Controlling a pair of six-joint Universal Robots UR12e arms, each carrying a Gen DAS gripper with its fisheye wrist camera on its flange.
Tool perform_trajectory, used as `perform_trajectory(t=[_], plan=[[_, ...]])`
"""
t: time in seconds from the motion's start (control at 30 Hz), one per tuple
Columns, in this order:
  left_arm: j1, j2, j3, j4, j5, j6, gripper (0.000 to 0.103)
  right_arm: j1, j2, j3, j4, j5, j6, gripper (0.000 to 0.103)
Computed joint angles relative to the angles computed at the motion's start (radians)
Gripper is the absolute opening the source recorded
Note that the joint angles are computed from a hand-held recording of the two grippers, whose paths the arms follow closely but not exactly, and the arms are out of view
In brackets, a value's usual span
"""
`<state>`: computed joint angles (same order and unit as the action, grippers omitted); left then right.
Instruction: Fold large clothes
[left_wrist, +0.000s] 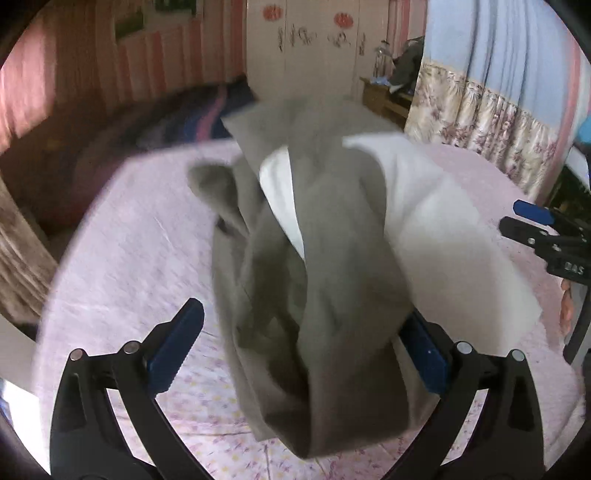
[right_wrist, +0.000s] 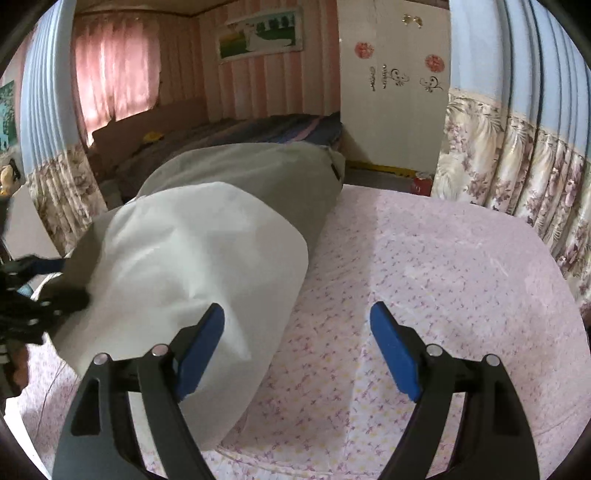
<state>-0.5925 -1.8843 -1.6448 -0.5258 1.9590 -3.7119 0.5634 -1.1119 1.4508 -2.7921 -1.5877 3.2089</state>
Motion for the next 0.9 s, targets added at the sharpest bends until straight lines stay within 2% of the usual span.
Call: perform_trajectory(t=[0.07,0.17,0.3,0.47,0.6,0.77,0.9], plan=[[0.026,0.001,-0.029,0.042,-0.084,-0.004,0.100,-0.008,-0.002,0.002,0.013,0.034,0.012,0.082],[0.075,0.007,-0.089,0.144,-0.249,-0.032,0.100,-0.018,-0.003,0.005,0.019,0.093,0.033,0.082],[0.099,0.006,-0.121,0.197,-0.345,-0.054,0.100,-0.018,0.003,-0.004,0.028,0.149,0.037,0.082],[0.089,-0.004,-0.119,0.205,-0.325,-0.045,0.100,-0.018,0.015,-0.015,0.052,0.195,0.049,0.084],[0.084,-0.002,-0.122,0.215,-0.328,-0.028,0.090,-0.022,0.029,-0.023,0.062,0.212,0.050,0.088],[0.081,-0.004,-0.106,0.185,-0.318,-0.014,0.087,-0.035,0.047,-0.040,0.087,0.278,0.063,0.088],[0.060,-0.010,-0.075,0.135,-0.244,0.011,0.082,-0.037,0.066,-0.064,0.117,0.322,0.039,0.088]])
